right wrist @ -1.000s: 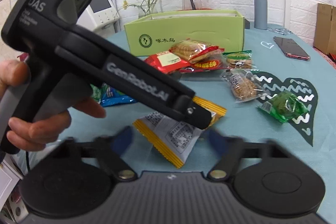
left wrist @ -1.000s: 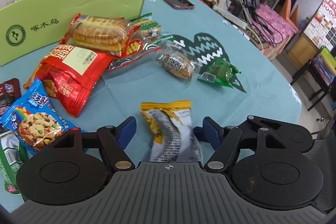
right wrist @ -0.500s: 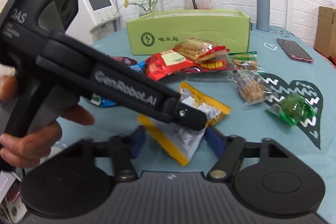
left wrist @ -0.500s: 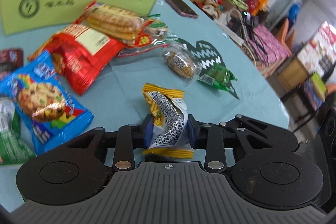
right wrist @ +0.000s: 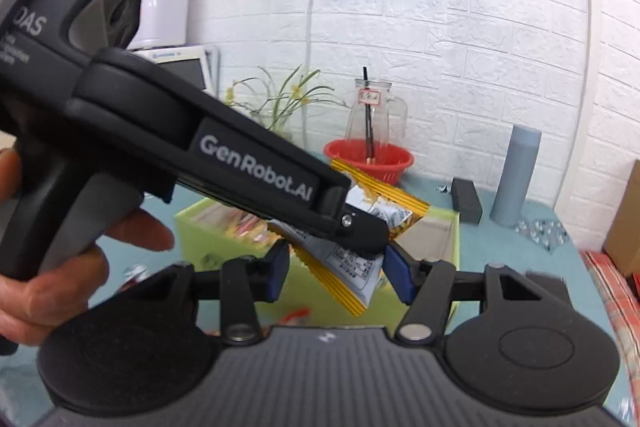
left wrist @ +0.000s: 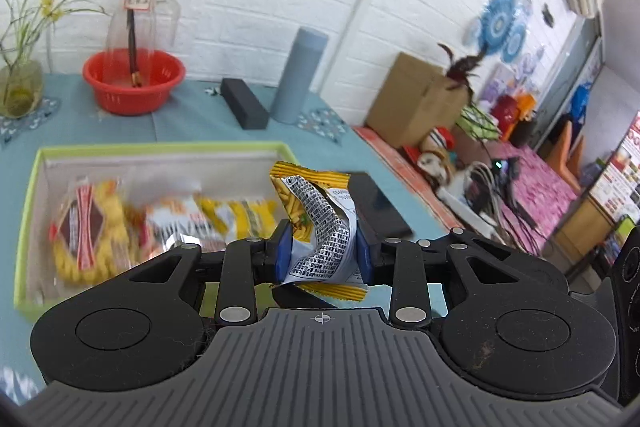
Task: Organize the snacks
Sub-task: 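Open the left tool over the green box to drop the wafer packet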
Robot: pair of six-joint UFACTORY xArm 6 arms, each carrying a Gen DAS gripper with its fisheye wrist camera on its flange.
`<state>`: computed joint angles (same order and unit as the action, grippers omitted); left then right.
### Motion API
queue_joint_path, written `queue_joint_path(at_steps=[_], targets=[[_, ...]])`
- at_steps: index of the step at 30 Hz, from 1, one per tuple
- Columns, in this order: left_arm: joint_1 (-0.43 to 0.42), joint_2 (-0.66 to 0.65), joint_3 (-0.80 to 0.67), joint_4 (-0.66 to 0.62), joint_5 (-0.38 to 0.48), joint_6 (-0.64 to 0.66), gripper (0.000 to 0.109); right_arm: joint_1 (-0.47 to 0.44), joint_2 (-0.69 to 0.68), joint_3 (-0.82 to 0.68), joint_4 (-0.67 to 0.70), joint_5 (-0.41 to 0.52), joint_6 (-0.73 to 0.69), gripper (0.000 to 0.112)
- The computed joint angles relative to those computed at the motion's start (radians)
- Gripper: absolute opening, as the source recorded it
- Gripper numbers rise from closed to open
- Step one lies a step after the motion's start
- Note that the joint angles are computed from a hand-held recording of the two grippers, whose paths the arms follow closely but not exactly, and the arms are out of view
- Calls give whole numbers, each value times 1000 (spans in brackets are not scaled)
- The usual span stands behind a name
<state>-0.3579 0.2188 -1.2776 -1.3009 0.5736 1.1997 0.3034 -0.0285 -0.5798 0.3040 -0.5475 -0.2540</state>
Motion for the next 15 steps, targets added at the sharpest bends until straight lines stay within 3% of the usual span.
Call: queue_joint_path(at_steps=[4,8,10,12,15], targets=[[-1,195,-218,112,-10,-111,10,-128,151,-166,-245,90,154,63],[0,347,-372,225,1,-213,10,-191,276,-289,-422,151,297,63],[-3,400,-421,284,0,-255,16,-225,318,-327,-551,175,413,65],[-7,416,-428,322,-18,-277,32,-238,328,-326,-588,159,459,70],[-4,339,-328,189,-49,-158,39,-220,244,-234,-495,111,399,78]])
